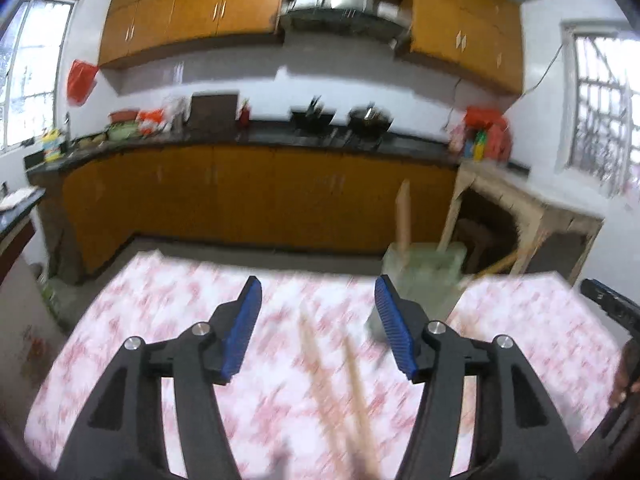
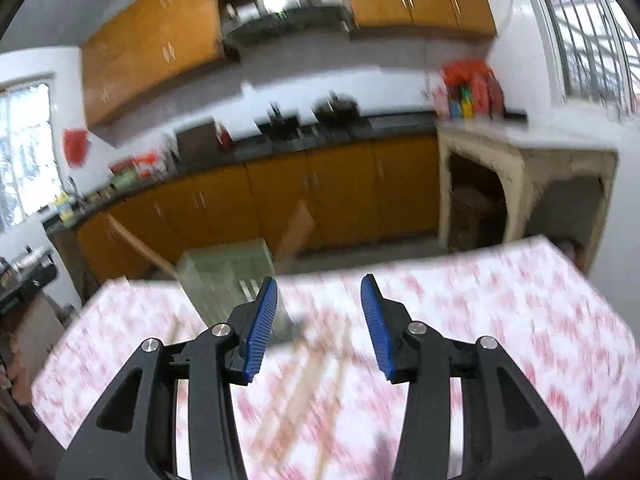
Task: Organize utensils
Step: 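Move both open grippers back over the loose chopsticks, then close the left gripper on a chopstick while the right gripper grasps another chopstick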
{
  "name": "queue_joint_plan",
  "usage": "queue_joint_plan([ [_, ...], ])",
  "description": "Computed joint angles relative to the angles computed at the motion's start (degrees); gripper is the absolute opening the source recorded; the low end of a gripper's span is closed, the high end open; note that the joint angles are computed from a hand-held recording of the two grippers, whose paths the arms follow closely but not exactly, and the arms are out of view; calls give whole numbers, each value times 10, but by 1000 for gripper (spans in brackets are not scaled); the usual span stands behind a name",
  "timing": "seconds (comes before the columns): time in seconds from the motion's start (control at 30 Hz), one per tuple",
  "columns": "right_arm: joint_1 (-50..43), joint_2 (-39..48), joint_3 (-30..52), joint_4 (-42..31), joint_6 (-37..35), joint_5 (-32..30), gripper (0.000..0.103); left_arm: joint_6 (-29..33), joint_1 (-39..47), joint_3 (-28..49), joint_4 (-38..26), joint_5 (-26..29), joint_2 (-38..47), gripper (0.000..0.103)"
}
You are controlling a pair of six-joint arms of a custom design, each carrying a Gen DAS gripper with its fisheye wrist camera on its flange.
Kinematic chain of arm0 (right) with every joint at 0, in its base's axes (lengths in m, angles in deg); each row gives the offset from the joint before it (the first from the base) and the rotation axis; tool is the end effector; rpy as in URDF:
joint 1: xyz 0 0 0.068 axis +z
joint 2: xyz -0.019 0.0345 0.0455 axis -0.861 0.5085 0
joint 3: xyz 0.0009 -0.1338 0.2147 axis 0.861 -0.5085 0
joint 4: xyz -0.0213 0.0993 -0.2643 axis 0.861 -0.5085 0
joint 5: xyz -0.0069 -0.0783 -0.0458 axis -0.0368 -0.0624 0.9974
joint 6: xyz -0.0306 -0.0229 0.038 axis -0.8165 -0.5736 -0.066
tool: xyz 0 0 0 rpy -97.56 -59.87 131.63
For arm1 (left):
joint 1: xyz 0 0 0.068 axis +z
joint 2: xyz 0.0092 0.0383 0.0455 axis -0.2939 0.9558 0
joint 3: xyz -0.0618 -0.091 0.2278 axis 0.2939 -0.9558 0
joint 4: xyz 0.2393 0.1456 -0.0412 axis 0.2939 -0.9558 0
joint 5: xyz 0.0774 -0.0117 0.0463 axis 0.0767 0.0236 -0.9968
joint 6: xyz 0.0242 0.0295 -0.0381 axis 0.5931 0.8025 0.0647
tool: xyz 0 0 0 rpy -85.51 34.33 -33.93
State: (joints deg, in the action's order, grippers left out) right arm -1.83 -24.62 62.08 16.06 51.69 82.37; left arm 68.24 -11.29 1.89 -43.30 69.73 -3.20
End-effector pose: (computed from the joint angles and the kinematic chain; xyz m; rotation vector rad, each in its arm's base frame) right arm 0.0906 0.0865 0.2313 0.6348 2.0045 -0.0954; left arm 0.2827 0.0091 0.2618 0.4993 2.0146 -0.4019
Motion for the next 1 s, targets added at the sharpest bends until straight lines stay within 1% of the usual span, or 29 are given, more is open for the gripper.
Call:
queue_joint_plan([
  [0.07, -26, -9, -47, 41, -4, -49, 45, 18, 2, -27, 10, -26, 18, 58],
  [0.1, -42, -17, -76, 75, -17, -77, 45, 24, 2, -40, 13, -42, 35, 58],
  [0.13, -57, -18, -107, 117, -31, -107, 45, 28, 4, -45, 12, -46, 48, 58],
  [0.2, -75, 8, -139, 188, -55, -152, 45, 33, 6, -55, 14, -57, 78, 58],
  [0.27, -95, 48, -154, 257, -85, -189, 43, 35, 6, -66, 20, -69, 99, 58],
  [0.3, -99, 70, -154, 278, -92, -198, 40, 38, 7, -69, 24, -70, 108, 58],
  [0.33, -114, 108, -154, 318, -114, -216, 39, 39, 7, -70, 25, -72, 116, 58],
  [0.4, -120, 169, -149, 350, -119, -227, 36, 43, 7, -79, 30, -76, 124, 58],
  [0.43, -123, 189, -149, 357, -117, -231, 30, 45, 7, -79, 30, -77, 127, 58],
  [0.47, -116, 195, -152, 351, -108, -217, 26, 46, 5, -80, 29, -77, 131, 58],
  [0.53, -112, 210, -143, 332, -92, -209, 10, 47, -3, -78, 26, -77, 140, 58],
  [0.57, -109, 198, -151, 326, -83, -208, 8, 49, -7, -75, 23, -76, 143, 56],
  [0.6, -118, 167, -164, 323, -85, -214, 8, 52, -10, -76, 20, -76, 144, 54],
  [0.63, -122, 159, -167, 314, -77, -213, 8, 54, -17, -72, 14, -79, 149, 52],
  [0.67, -134, 148, -169, 290, -55, -209, 8, 55, -25, -67, 8, -81, 154, 48],
  [0.7, -152, 130, -179, 286, -51, -211, 8, 54, -33, -66, 3, -85, 158, 44],
  [0.8, -182, 62, -203, 263, -44, -223, 8, 56, -60, -71, 0, -100, 162, 37],
  [0.83, -185, 52, -206, 263, -49, -225, 8, 56, -68, -75, 2, -107, 164, 36],
  [0.9, -180, 64, -201, 264, -54, -222, 8, 57, -81, -81, 5, -119, 169, 28],
  [1.0, -172, 58, -200, 261, -53, -222, 8, 52, -103, -85, 13, -144, 179, 19],
])
